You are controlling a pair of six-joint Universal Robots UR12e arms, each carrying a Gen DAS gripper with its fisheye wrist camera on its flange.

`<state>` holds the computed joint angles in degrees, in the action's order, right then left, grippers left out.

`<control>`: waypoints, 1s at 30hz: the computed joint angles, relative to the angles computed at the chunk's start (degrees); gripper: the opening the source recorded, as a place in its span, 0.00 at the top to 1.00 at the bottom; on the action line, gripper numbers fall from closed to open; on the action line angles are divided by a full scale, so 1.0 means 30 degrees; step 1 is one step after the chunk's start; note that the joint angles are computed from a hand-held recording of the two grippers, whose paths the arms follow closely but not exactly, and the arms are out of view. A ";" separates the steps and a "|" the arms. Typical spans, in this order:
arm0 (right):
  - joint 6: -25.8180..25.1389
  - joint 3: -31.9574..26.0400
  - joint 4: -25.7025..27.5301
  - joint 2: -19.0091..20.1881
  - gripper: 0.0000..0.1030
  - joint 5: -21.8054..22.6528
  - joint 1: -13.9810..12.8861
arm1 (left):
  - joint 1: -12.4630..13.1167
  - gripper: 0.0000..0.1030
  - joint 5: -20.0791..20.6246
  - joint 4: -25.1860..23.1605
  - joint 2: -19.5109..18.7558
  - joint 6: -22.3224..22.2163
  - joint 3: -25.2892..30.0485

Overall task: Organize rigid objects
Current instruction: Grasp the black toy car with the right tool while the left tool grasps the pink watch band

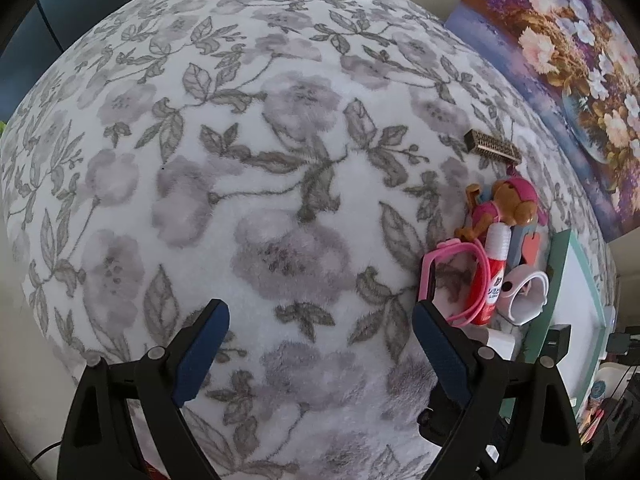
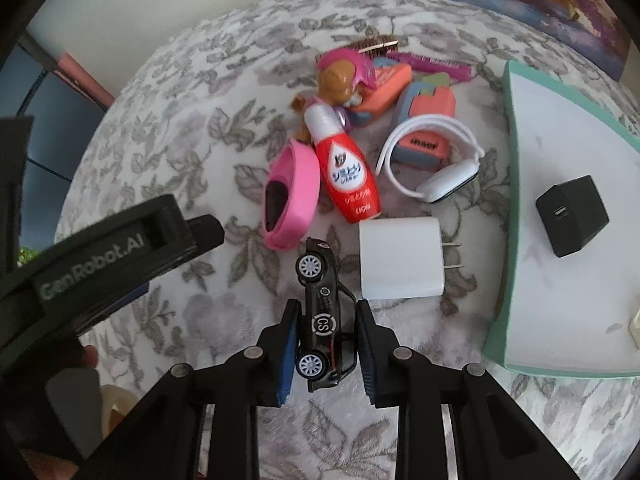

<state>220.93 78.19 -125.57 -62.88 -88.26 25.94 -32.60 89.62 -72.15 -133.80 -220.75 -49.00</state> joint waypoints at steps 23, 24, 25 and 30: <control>0.4248 0.2846 0.0248 -0.2631 0.72 -0.4186 -0.0953 | -0.0040 0.19 -0.3575 0.4041 -0.0543 -0.0100 -0.0202; 0.4403 0.3047 0.0115 -0.2783 0.72 -0.4036 -0.1017 | -0.0056 0.22 -0.3627 0.3972 -0.0625 -0.0066 -0.0080; 0.4476 0.3101 0.0074 -0.2812 0.72 -0.3981 -0.1046 | -0.0054 0.26 -0.3740 0.4016 -0.0668 -0.0059 -0.0050; 0.4344 0.3093 -0.0049 -0.2799 0.72 -0.3959 -0.1056 | -0.0114 0.33 -0.4035 0.4875 -0.0895 0.0267 0.0043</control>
<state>233.96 87.47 -125.72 -71.28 -100.13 22.77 -32.94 77.51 -57.53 -136.48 -219.95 -48.87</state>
